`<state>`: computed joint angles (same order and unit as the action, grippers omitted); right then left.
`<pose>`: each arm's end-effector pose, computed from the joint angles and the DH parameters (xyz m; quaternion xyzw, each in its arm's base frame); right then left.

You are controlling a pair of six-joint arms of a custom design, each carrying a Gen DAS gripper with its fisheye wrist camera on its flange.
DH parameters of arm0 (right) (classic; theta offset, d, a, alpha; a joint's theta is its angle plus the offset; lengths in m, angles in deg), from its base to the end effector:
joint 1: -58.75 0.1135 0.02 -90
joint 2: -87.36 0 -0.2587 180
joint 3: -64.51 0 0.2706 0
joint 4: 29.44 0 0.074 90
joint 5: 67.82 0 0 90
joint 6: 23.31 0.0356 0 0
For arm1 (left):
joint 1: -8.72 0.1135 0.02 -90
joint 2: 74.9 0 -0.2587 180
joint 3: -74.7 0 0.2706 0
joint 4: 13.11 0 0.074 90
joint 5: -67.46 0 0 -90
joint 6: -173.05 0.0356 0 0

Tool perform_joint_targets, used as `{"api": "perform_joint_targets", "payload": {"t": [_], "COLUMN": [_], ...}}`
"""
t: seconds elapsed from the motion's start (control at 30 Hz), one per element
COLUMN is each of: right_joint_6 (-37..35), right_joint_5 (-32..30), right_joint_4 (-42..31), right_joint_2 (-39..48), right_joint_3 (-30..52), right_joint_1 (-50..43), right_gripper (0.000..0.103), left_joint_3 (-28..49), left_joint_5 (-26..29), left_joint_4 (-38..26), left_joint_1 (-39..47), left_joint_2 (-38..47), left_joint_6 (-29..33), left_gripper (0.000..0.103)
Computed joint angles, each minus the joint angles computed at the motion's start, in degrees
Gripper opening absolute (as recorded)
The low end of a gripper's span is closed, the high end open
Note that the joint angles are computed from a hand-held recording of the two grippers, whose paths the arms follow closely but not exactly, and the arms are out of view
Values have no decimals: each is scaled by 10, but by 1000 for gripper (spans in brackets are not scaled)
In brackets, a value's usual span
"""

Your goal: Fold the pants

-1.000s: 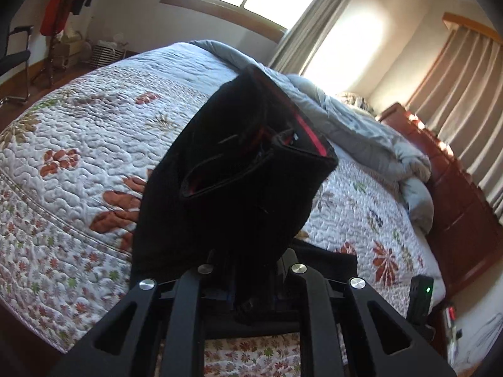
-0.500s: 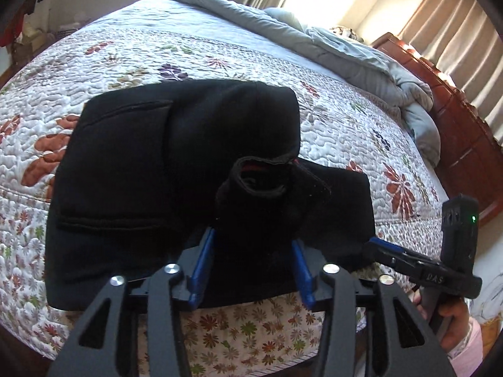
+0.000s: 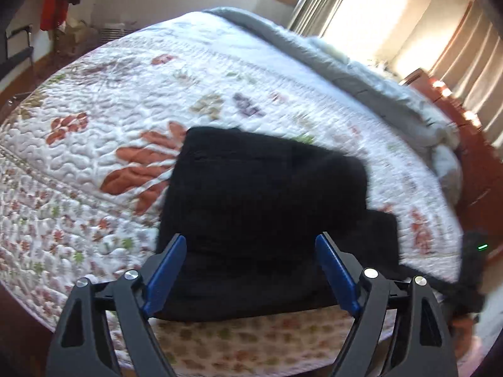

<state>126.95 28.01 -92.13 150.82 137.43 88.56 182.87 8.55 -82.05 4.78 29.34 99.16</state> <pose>0.2073 0.1146 0.3018 0.2644 0.9103 0.1888 0.2567 0.3955 -0.0457 0.2881 0.2208 0.9161 -0.2381 0.2350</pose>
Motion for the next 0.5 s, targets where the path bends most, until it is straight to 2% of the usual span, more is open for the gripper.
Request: {"api": "perform_joint_targets", "payload": {"t": [0.1,0.17,0.23,0.3,0.4,0.5], "right_joint_6": [-6,-13,-21,-35,-59,-72], "right_joint_5": [4,-4,-17,-26,-57,-107], "right_joint_4": [-21,-23,-27,-34,-24,2], "right_joint_2": [25,38,65,98,145,203], "right_joint_3": [38,59,91,132,183,227], "right_joint_1": [1,-3,-10,-14,-23,-38], "right_gripper": [79,79,81,85,90,90], "left_joint_3": [-49,-107,-135,-106,-42,0], "left_joint_5": [-75,-159,-183,-159,-76,-41], "left_joint_4": [33,88,114,83,22,-16], "left_joint_1": [-38,-81,-95,-83,-33,7], "left_joint_2": [-13,-43,-59,-44,-26,-5], "left_joint_6": [14,35,35,26,-8,-22], "left_gripper": [84,88,90,89,89,90]}}
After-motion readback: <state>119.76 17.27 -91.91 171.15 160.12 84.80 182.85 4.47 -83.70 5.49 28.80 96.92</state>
